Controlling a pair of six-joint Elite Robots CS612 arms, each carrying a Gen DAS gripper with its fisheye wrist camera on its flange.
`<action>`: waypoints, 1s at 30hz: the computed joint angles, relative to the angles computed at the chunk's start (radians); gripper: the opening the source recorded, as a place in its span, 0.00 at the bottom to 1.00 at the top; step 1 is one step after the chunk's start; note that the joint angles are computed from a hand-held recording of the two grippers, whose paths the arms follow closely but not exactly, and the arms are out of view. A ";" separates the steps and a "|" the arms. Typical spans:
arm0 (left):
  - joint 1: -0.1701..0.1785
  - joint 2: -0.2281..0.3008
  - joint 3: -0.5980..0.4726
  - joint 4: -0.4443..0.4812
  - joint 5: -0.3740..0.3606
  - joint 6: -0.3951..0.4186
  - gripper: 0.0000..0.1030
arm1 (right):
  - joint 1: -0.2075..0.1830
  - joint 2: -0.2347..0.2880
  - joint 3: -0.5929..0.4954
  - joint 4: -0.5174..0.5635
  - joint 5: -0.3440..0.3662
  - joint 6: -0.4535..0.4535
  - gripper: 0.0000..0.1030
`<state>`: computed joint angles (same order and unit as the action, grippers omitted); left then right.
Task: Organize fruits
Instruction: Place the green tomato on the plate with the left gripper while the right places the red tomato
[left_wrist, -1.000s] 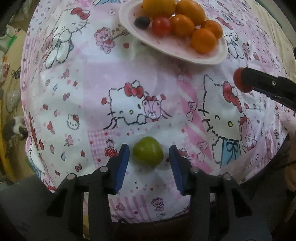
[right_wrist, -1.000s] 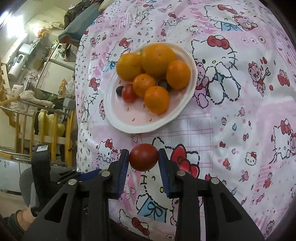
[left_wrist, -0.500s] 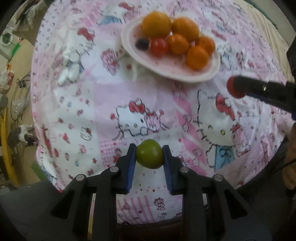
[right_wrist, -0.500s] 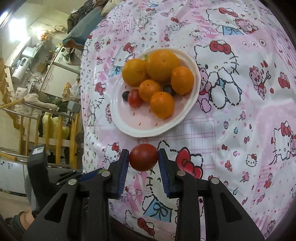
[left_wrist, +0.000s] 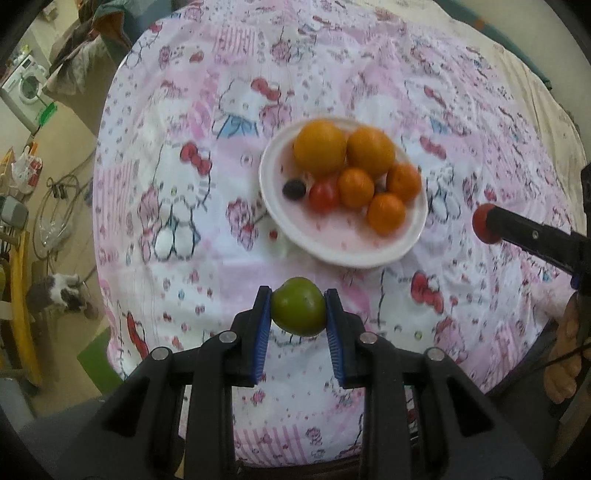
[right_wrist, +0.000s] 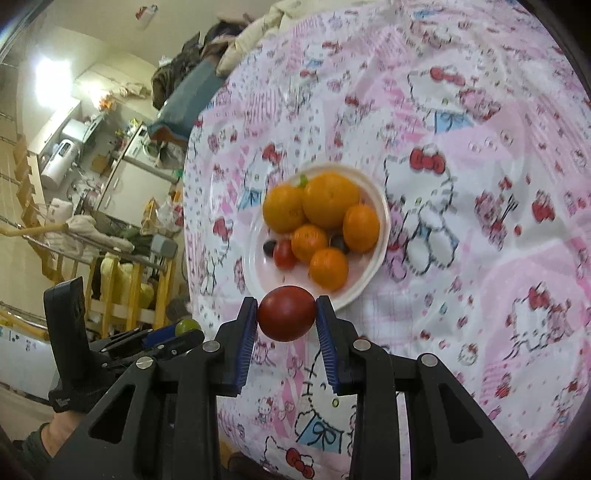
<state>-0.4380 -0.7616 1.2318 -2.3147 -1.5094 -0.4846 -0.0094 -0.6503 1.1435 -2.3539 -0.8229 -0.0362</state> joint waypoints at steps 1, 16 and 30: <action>0.000 0.006 -0.011 0.002 0.003 0.003 0.24 | -0.002 0.002 -0.004 -0.009 0.005 0.004 0.33; 0.018 0.133 -0.210 0.111 -0.042 0.053 0.24 | 0.009 0.121 -0.226 0.119 0.024 -0.007 0.33; 0.020 0.223 -0.328 0.214 -0.069 0.079 0.24 | 0.049 0.215 -0.392 0.298 -0.106 -0.093 0.33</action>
